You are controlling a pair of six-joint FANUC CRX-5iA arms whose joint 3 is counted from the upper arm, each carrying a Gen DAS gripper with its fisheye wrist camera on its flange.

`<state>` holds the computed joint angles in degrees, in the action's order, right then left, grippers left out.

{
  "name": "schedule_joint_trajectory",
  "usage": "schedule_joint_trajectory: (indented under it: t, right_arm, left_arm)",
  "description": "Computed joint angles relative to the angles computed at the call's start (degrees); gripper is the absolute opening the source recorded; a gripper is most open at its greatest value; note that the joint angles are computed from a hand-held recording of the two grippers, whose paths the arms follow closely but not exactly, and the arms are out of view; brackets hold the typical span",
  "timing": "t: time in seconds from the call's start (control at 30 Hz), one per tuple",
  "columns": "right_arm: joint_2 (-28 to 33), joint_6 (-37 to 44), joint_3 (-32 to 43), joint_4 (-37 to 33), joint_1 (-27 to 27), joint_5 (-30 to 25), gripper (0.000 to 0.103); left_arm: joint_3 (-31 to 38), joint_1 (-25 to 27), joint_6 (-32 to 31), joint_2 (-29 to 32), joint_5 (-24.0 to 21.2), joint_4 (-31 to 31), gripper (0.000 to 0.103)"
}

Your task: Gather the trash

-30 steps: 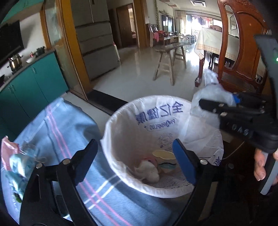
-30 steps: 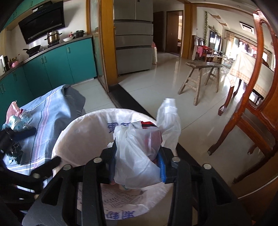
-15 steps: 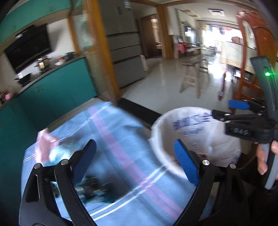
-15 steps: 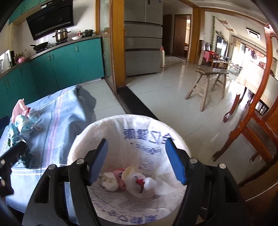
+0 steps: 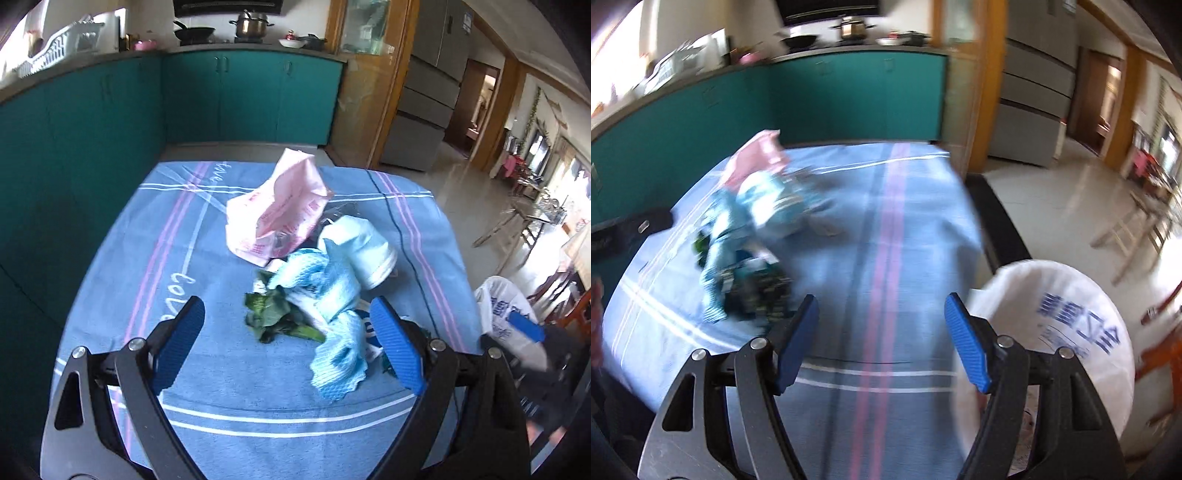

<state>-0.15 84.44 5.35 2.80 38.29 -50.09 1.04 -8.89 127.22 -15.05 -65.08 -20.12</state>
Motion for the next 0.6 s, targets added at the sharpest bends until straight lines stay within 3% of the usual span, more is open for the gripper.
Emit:
schedule_joint_trajectory:
  t: [0.1, 0.23, 0.37, 0.4, 0.6]
  right_arm:
    - [0.0, 1.5, 0.1, -0.4, 1.2, -1.0, 0.070]
    - [0.5, 1.7, 0.5, -0.3, 1.5, -2.4, 0.070]
    - [0.9, 2.4, 1.3, -1.4, 1.4, -3.3, 0.070]
    - [0.9, 2.7, 1.3, -1.5, 1.5, -3.3, 0.070]
    - [1.8, 7.5, 3.5, -6.5, 1.5, -3.8, 0.072]
  left_arm:
    - [-0.3, 0.6, -1.1, 1.3, 1.7, 0.7, 0.091]
    - [-2.6, 5.9, -6.7, 4.1, 6.7, 12.1, 0.078]
    - [-3.7, 7.3, -11.1, 5.7, 6.6, 16.5, 0.029]
    - [-5.9, 8.5, -12.3, 4.5, 8.1, 19.4, 0.028]
    - [-10.1, 9.4, -15.8, -1.3, 7.7, 20.3, 0.026]
